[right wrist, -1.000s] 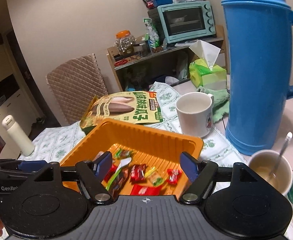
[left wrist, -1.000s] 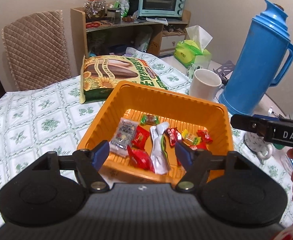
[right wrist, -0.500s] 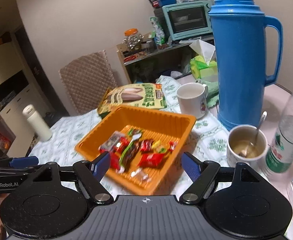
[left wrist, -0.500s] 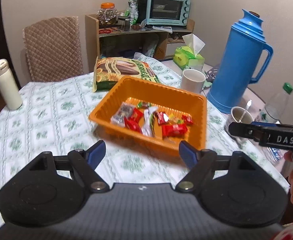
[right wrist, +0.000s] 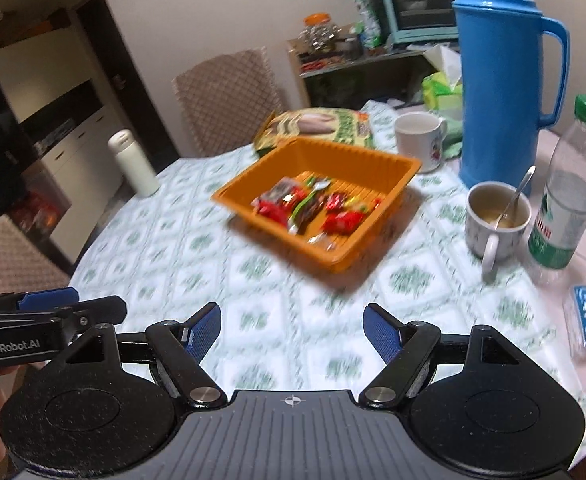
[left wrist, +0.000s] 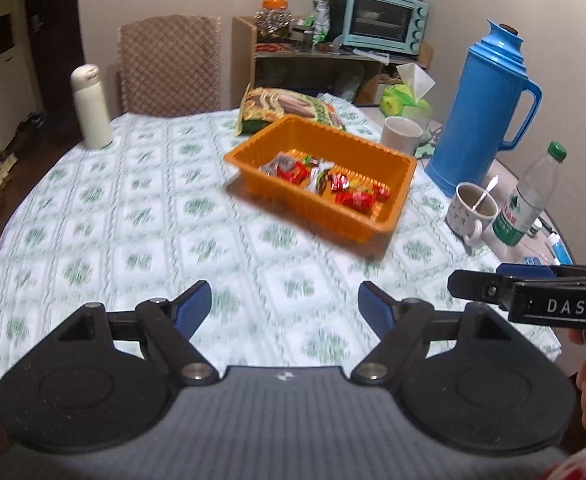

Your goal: Organize snacks

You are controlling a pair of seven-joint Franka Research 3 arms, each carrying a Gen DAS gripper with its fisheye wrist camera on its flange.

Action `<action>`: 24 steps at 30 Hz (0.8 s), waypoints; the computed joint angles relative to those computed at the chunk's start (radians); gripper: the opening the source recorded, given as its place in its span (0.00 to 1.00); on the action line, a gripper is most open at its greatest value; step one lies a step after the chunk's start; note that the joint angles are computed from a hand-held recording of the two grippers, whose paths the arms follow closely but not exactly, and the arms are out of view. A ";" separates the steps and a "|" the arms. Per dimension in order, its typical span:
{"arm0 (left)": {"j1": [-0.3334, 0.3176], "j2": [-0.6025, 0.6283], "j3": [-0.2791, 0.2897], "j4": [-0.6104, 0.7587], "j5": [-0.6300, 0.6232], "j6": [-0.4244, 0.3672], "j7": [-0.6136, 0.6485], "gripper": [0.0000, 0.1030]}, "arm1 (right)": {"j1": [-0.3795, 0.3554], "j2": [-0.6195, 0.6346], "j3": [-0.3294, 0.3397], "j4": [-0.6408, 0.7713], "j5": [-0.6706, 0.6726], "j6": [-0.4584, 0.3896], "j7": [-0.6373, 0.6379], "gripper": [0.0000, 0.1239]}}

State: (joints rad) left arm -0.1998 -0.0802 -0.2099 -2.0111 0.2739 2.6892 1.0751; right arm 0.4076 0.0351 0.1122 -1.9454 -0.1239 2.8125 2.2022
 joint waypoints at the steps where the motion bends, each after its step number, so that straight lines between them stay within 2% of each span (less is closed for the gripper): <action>1: -0.001 -0.021 -0.004 -0.022 0.007 -0.007 -0.024 0.77 | 0.001 -0.013 0.004 -0.016 0.021 0.000 -0.022 0.63; 8: -0.013 -0.147 -0.036 -0.142 0.052 -0.091 -0.174 0.77 | 0.011 -0.087 0.032 -0.112 0.172 0.006 -0.178 0.63; 16: -0.034 -0.255 -0.038 -0.233 0.036 -0.163 -0.213 0.77 | 0.034 -0.153 0.054 -0.191 0.296 -0.002 -0.298 0.63; 20: -0.039 -0.292 -0.025 -0.264 0.018 -0.169 -0.211 0.77 | 0.040 -0.174 0.073 -0.212 0.304 -0.014 -0.309 0.63; 24: -0.047 -0.320 -0.014 -0.288 -0.004 -0.167 -0.189 0.77 | 0.030 -0.178 0.100 -0.211 0.239 -0.029 -0.241 0.63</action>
State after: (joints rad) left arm -0.2472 -0.4004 -0.2234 -2.2995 0.2696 2.5221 0.8862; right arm 0.4374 -0.1426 0.2119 -2.1568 0.1147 2.7834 1.9608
